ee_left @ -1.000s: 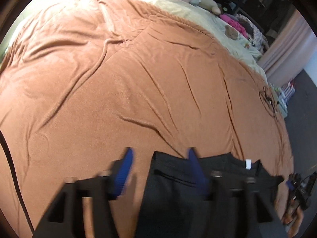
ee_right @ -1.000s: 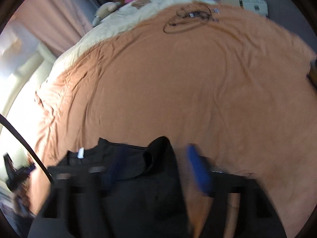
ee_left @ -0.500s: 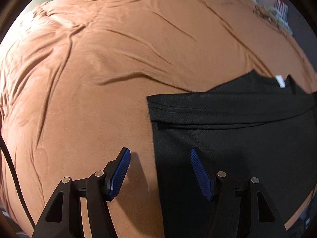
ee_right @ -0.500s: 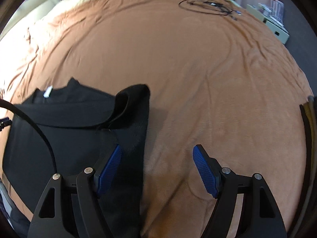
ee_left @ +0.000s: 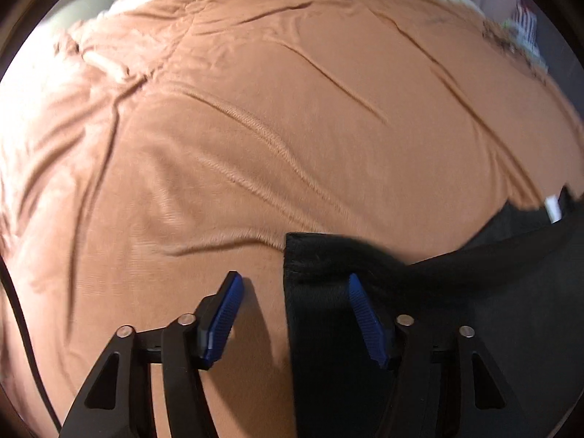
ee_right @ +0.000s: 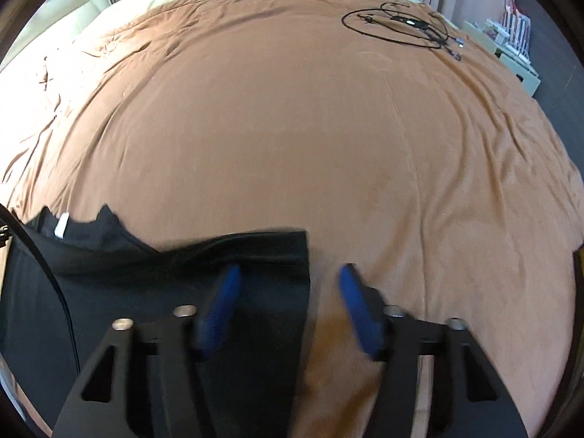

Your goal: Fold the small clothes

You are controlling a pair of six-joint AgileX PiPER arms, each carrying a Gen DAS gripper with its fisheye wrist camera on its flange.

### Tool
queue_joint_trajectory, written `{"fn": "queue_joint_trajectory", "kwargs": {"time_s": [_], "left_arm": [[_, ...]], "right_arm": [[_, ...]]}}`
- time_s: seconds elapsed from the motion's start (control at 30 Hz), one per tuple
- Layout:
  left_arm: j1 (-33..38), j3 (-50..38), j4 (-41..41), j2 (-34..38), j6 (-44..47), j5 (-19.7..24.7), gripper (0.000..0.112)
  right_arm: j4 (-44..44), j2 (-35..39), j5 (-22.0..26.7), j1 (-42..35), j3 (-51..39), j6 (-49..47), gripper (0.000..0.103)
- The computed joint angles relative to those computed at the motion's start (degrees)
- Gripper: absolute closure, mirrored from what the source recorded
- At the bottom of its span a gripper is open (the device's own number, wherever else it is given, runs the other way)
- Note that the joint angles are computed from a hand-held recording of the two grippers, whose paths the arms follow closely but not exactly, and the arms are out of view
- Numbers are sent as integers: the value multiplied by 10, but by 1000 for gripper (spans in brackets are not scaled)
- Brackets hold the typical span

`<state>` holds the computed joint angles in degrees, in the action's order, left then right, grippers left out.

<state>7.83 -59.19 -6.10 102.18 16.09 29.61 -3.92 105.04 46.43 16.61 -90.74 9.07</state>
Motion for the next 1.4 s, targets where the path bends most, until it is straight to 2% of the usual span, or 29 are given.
{"fn": "queue_joint_trajectory", "kwargs": {"time_s": [0.07, 0.17, 0.23, 0.3, 0.37, 0.43, 0.5, 0.63, 0.73, 0.77, 0.8, 0.83, 0.9, 0.97, 1.2, 1.33, 1.4], "left_arm": [[29, -7, -83, 6, 67, 13, 58], [64, 2, -167, 4, 150, 19, 66], [78, 5, -211, 6, 194, 24, 76], [85, 11, -243, 3, 225, 26, 99], [84, 8, -248, 2, 229, 25, 104], [73, 32, -235, -21, 217, 0, 105], [60, 31, -183, -23, 156, -20, 105], [63, -1, -128, -4, 80, 18, 100], [75, 14, -138, -33, 82, 34, 97], [83, 23, -147, -48, 95, 44, 93], [88, 32, -153, -61, 103, 51, 87], [93, 42, -158, -77, 110, 59, 84], [103, 67, -173, -112, 126, 70, 75], [130, 97, -198, -150, 161, 85, 72], [186, 192, -239, -256, 226, 125, 72], [214, 251, -240, -322, 248, 136, 72], [239, 284, -245, -355, 268, 143, 72]], "right_arm": [[31, -4, -22, -15, 17, -23, 63], [84, -18, -48, -39, 47, -66, 74], [128, -26, -68, -56, 73, -100, 87], [153, -32, -85, -65, 92, -120, 96], [166, -35, -90, -71, 93, -132, 101], [163, -47, -107, -71, 109, -127, 102], [136, -48, -118, -70, 116, -96, 102], [92, -40, -73, -59, 101, -40, 101], [71, -52, -49, -55, 98, -15, 100], [75, -61, -48, -55, 106, -20, 98], [92, -77, -48, -60, 122, -37, 87], [96, -90, -44, -59, 129, -36, 65], [99, -134, -59, -61, 171, -36, 42], [84, -169, -57, -62, 189, -27, 42], [114, -307, -57, -64, 319, -37, 42], [61, -373, -38, -21, 368, 34, 42], [66, -403, -41, -14, 403, 40, 42]]}}
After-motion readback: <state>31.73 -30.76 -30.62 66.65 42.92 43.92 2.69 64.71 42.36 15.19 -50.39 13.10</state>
